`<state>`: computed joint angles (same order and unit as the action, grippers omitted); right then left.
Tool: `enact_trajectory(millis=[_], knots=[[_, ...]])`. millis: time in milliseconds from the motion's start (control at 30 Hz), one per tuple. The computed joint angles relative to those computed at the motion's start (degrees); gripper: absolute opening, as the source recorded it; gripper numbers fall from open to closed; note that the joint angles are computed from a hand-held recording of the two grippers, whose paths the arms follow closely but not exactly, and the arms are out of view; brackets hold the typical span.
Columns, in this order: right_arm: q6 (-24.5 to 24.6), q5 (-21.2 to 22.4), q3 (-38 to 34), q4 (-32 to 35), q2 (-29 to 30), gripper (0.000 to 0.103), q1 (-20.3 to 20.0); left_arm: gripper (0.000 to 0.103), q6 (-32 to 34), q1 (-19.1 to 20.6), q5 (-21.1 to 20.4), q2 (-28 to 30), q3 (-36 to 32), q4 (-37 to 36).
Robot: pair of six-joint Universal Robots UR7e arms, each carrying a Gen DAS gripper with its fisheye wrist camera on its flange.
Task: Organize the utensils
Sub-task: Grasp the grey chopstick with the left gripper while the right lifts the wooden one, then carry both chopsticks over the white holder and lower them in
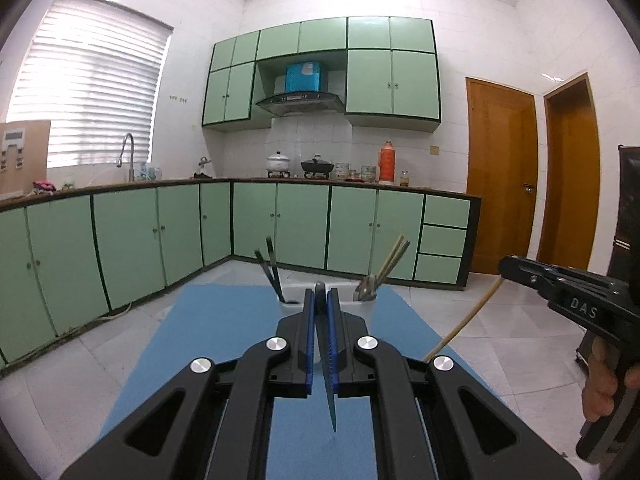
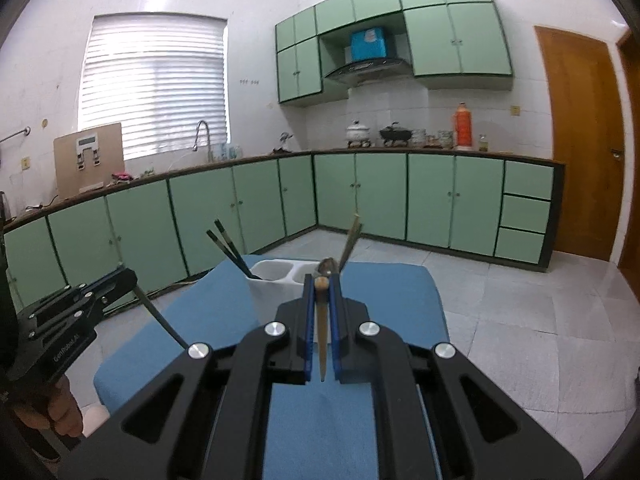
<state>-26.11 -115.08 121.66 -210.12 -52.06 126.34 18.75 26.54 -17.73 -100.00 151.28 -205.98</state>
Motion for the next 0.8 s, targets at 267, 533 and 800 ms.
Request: enact_trajectory(millis=[267, 533, 800], knots=[[1.9, 1.0, -6.0, 10.1, -0.9, 0.006, 2.4, 0.006, 10.8, 1.0, -2.8, 3.0, -6.0, -7.7], [0.0, 0.9, -14.4, 13.0, 0.4, 0.006, 4.9, 0.006, 27.5, 2.6, -9.1, 9.3, -16.0, -20.7], [-2.2, -1.6, -26.3, 17.7, 6.6, 0.006, 4.5, 0.006, 34.8, 11.7, -19.3, 19.1, -27.3, -28.5]])
